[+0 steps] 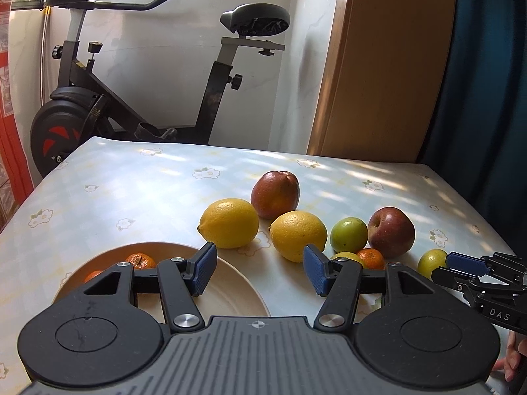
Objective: Organize fruits
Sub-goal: 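Move the right gripper to the large green pomelo and grasp it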
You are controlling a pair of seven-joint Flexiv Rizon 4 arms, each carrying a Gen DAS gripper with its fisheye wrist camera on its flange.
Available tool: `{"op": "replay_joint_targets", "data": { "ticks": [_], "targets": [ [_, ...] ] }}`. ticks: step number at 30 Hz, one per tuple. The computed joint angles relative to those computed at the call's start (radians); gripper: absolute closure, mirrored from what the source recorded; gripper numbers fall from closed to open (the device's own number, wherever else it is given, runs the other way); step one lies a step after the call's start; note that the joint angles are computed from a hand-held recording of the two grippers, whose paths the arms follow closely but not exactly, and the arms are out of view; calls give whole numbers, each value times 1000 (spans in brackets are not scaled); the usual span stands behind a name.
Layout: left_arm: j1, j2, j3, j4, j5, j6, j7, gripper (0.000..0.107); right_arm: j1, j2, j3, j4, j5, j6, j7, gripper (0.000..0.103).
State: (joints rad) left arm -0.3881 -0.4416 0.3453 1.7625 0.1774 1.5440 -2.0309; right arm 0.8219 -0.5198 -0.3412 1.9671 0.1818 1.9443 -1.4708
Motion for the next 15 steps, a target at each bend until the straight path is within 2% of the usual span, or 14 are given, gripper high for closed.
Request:
{"op": "replay_joint_targets", "data": {
  "ticks": [3, 8, 15],
  "targets": [
    [-1, -4, -4, -10, 3, -9, 4, 46, 4, -6, -10, -5, 5, 7, -6, 55],
    [16, -10, -32, -28, -2, -25, 18, 46, 24, -24, -51, -24, 17, -9, -13, 52],
    [44, -28, -90, -54, -22, -31, 57, 42, -39, -40, -4, -37, -30, -21, 22, 51]
  ]
}}
